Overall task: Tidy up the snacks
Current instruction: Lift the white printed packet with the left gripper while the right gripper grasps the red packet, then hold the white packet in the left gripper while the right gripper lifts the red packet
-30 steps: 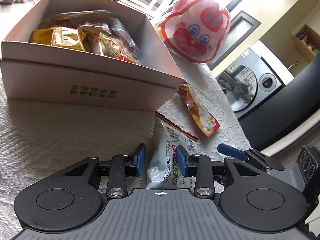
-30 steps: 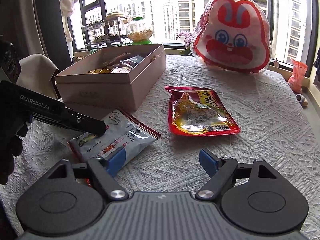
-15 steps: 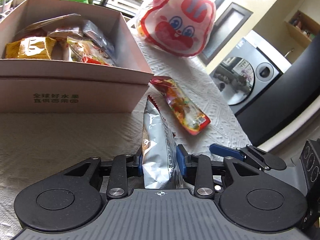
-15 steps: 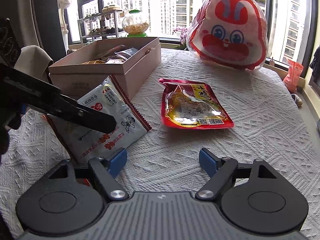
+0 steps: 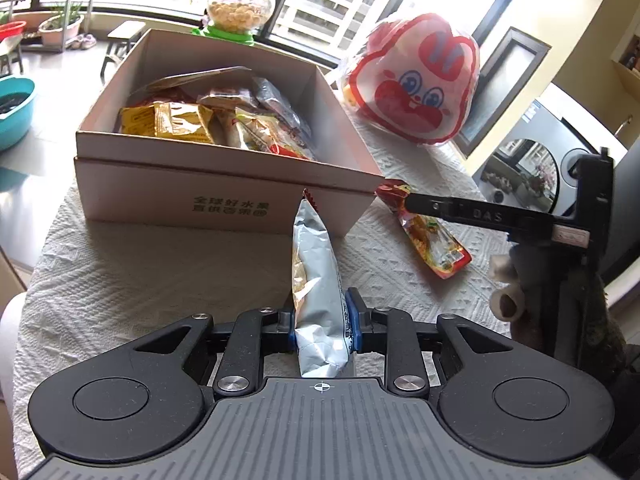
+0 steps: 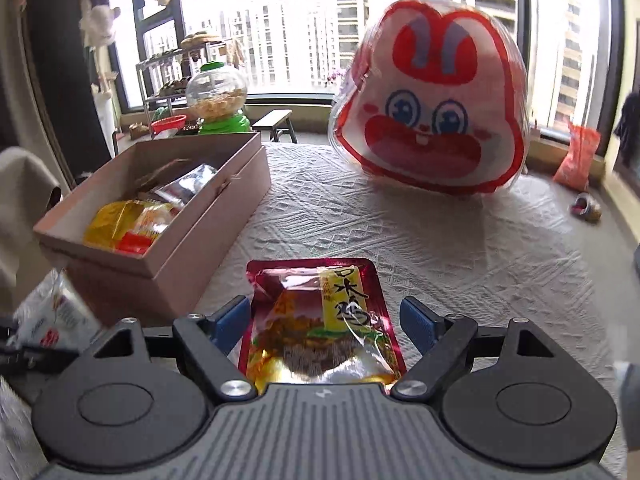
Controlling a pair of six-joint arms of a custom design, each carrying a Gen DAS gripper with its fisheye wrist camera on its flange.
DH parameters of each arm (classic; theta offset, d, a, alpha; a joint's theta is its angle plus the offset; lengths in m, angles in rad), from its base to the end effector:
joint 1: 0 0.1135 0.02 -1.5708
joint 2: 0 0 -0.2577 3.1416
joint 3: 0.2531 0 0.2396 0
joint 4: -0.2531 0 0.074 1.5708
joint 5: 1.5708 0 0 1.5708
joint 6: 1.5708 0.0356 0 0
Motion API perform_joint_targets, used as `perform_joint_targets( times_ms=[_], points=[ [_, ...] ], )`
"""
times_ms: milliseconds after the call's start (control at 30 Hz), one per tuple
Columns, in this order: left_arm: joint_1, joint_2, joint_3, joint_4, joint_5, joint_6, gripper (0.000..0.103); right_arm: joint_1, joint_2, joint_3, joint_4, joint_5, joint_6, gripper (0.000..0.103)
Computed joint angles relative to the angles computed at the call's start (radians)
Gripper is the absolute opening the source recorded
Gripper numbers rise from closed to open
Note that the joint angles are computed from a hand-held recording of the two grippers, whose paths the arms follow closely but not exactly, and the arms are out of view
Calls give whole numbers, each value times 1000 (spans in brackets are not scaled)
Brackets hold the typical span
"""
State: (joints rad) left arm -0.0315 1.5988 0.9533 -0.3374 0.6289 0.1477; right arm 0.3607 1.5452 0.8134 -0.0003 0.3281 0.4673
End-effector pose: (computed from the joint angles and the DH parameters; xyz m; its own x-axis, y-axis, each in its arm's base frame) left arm 0.3048 -0.0306 0.1939 -0.7709 0.1434 -0.6206 0.4701 0.7854 -0.4025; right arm 0.2905 0.0973 0.1888 -0.6078 0.2265 -0.7611 0.1837 0.9726 0.1427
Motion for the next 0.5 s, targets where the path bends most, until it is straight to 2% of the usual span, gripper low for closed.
perform_joint_targets(
  times_ms=[100,200,233,500],
  points=[
    [3,2,-1,1,4,6,27,-20,101,79,-40,-9,10,82],
    [5,6,-1,0,10,9,27,25,116,93,-62,25,4,80],
    [5,8,-3,-1,13,10,27,37,106,89,-74,17,3,76],
    [21,20,0,-14,35,23,28,215,-66,-47,-134,2,31,73]
  ],
)
